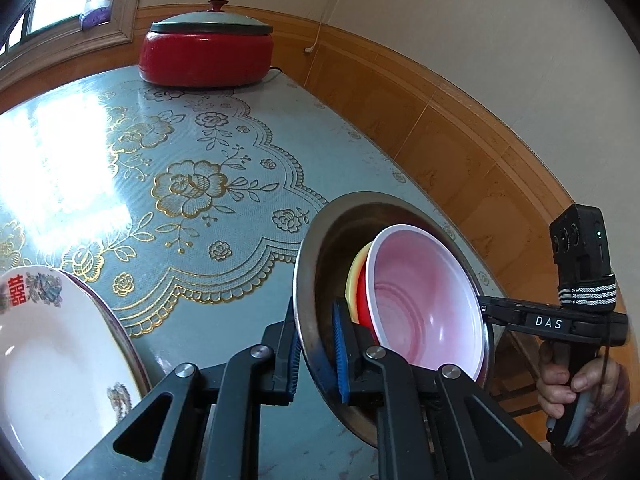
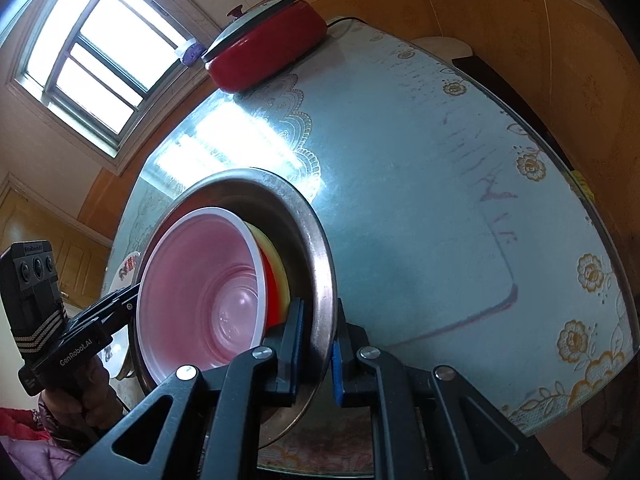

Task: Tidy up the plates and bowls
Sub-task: 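Lift the steel bowl with nested bowls and carry it over the plate stack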

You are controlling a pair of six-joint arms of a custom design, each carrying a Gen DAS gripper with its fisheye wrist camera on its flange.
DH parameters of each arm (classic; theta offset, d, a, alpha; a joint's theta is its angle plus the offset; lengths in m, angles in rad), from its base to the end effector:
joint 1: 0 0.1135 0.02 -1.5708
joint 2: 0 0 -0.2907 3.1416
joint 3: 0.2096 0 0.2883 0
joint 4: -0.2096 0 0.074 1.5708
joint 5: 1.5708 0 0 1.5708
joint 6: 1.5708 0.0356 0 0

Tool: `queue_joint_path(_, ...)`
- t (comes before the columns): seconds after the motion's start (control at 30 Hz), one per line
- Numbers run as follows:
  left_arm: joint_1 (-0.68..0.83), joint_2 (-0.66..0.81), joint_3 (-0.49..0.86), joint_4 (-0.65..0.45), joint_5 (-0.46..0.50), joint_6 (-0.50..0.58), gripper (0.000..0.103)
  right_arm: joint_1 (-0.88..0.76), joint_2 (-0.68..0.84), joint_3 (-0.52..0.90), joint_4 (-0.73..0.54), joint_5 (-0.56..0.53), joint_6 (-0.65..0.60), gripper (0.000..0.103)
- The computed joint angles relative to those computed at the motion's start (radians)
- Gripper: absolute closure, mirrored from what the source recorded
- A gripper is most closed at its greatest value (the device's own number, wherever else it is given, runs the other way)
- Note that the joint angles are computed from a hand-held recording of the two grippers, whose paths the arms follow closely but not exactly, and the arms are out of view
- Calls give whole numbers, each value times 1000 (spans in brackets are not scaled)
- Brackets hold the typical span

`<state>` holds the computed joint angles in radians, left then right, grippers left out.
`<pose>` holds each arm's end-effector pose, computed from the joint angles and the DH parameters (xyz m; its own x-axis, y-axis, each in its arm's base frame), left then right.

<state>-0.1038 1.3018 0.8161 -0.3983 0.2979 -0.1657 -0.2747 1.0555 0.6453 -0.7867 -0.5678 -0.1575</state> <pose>0.2860 -0.0403 0.2316 -0.8055 -0.0746 -0.5879 0.1534 0.9320 -0.3284 0.1951 -0.0351 0.2122 -0.8911 0.1138 -0.4392 -0.1014 0.8937 0.4371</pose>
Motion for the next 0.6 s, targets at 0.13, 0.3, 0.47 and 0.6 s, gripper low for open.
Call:
queue_joint_path(0.13,27,-1,22,-38,27,58,90,53,-78,-27,16,28,116,92)
queue_joint_path(0.3,87,-30,36,-102,101,120,91,141,-193,-47,3,68,248,93)
queue_joint_path(0.47,185,-84,50,-177,178,201,91,303,-292,-56,14,145,416,93)
queue_joint_path(0.6,314,-111,63,-254,250,304,92,508,-326,-75,77,255,582,93)
